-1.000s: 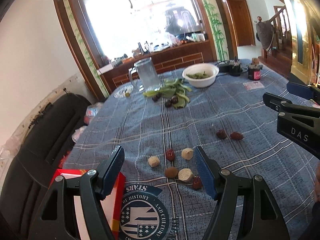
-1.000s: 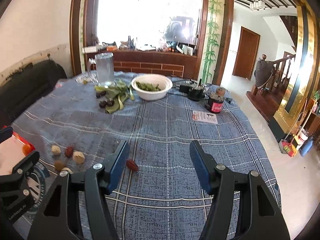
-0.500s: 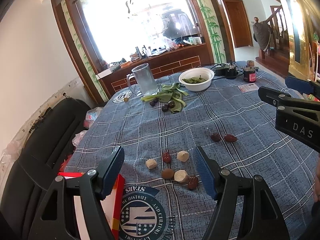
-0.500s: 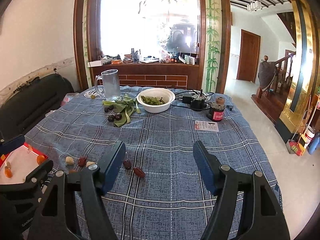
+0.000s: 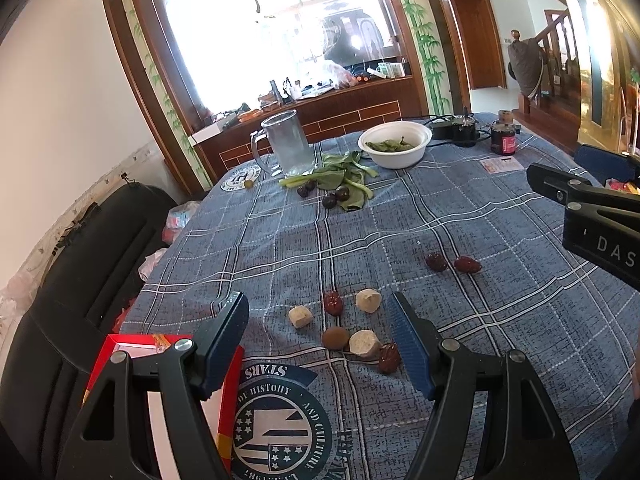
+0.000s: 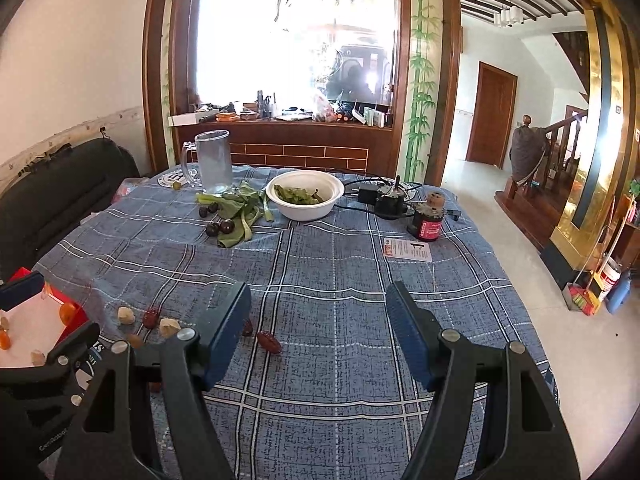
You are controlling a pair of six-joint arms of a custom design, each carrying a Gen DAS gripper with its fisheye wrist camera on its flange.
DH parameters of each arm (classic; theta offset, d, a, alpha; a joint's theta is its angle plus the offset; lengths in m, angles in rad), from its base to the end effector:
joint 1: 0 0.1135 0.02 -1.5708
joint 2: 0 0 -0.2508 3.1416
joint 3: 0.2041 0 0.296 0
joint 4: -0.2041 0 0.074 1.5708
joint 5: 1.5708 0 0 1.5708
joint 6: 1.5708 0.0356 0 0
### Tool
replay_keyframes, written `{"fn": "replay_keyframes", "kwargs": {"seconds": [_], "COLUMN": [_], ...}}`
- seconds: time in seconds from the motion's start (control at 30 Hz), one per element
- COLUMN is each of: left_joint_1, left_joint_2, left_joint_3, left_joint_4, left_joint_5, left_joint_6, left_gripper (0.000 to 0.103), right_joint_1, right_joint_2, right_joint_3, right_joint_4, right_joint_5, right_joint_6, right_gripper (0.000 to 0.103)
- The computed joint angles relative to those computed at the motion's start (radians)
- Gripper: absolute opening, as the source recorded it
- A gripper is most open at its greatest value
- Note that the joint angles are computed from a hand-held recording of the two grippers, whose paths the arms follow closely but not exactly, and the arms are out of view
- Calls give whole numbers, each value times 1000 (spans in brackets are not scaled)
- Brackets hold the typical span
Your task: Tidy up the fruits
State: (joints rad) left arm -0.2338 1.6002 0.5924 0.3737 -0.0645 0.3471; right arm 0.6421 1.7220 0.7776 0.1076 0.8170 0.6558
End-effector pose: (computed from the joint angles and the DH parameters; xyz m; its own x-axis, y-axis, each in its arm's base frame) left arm 0.3128 -0.0721 0.0862 -0.4805 0.4634 -0.7446 0.3660 0.8775 0.3100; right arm 0.2896 0.1841 0.0887 -0.4827 0.1602 -0.8610 0.3477 0.9374 -0.0206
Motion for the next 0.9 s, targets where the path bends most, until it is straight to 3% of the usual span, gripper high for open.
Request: {"fn": "replay_keyframes", "kwargs": {"seconds": [0.9], "left_joint_1": [30], "left_joint_2": [121], "left_joint_3": [70], "left_joint_4": [-14], "left_joint_5": [26], "left_joint_6": [-4], "left_gripper": [71], "right_joint_1": [-8], "right_joint_2": [81], "right_joint_3": [66], "right_joint_4": [-44], "right_joint_5": [-6], "right_joint_6": [4], "right_gripper": [71]}}
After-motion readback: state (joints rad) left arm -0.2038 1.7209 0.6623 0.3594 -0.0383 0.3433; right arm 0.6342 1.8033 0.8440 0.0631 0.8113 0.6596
